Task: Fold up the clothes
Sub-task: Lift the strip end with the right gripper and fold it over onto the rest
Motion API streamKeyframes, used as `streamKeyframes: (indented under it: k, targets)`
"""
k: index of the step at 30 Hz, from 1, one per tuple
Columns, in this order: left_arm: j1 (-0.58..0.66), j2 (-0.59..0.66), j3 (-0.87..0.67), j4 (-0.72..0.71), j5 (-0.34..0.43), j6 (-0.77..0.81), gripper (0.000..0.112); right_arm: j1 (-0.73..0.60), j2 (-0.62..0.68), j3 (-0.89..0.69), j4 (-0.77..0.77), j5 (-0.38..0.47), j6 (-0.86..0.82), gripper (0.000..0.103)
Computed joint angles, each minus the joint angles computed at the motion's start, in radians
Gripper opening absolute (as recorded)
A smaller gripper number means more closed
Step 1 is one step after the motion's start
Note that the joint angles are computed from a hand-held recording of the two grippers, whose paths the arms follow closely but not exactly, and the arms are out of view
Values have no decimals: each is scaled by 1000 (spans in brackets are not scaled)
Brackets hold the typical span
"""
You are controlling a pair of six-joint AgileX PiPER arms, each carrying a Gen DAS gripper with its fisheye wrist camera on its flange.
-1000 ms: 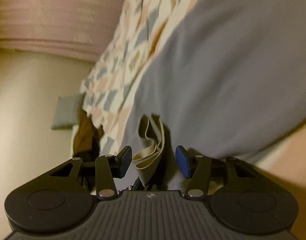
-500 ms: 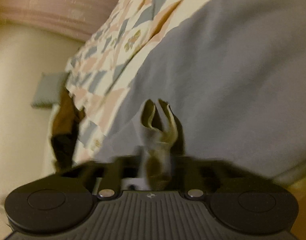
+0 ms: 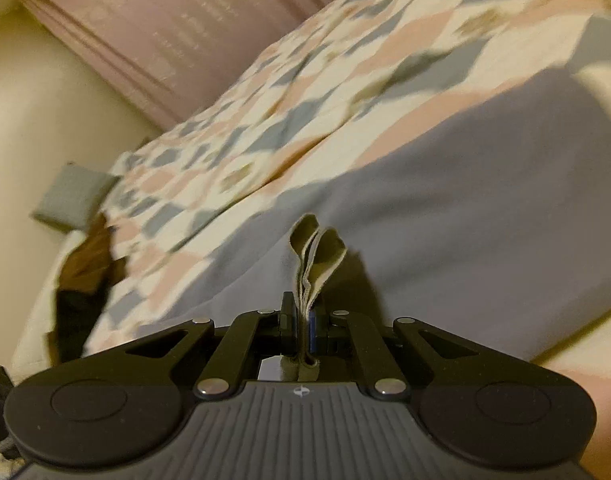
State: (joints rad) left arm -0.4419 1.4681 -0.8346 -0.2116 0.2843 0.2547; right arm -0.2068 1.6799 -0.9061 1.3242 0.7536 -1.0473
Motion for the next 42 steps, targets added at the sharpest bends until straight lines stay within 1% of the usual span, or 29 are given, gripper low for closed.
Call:
streamKeyframes:
  k: [3, 5, 8, 12, 18, 24, 28, 32, 35, 36, 37, 38, 39, 40, 41, 42]
  targets:
    - [-22, 48, -31, -42, -8, 67, 27, -90, 9, -18, -37, 22, -5, 5]
    - [-38, 81, -58, -51, -8, 91, 27, -123, 13, -31, -61, 4, -9, 5]
    - [-54, 132, -102, -71, -4, 132, 28, -179, 30, -49, -74, 10, -17, 5]
    - [-63, 177, -148, -31, 11, 112, 28, -243, 48, -73, -78, 19, -44, 5]
    - [-68, 195, -172, 49, 13, 38, 28, -280, 82, -114, -89, 10, -56, 5]
    - [-70, 194, -173, 84, 14, 7, 29, -291, 105, -120, -59, -16, -85, 5]
    - [-68, 200, -181, 77, 15, 18, 30, -310, 118, -126, -48, -28, -88, 5]
    - [-81, 211, -189, 158, 14, -49, 31, -316, 124, -128, -62, -46, -88, 5]
    - [-81, 212, -189, 159, 13, -49, 31, -306, 130, -122, -69, -46, -101, 7]
    - [-79, 214, -190, 150, 14, -38, 31, -314, 123, -107, -30, -25, -147, 13]
    - [-78, 217, -193, 150, 16, -38, 31, -327, 114, -88, 24, 6, -208, 16]
    - [-78, 220, -198, 156, 19, -45, 32, -337, 108, -77, 61, 33, -251, 24]
    - [-80, 223, -203, 174, 23, -63, 32, -342, 104, -74, 85, 44, -273, 34]
    - [-84, 226, -209, 199, 27, -87, 32, -335, 96, -70, 110, 28, -287, 43]
    - [-87, 227, -215, 224, 31, -110, 32, -318, 80, -71, 95, -28, -272, 42]
    - [-91, 229, -221, 247, 35, -130, 32, -285, 58, -73, 55, -124, -230, 42]
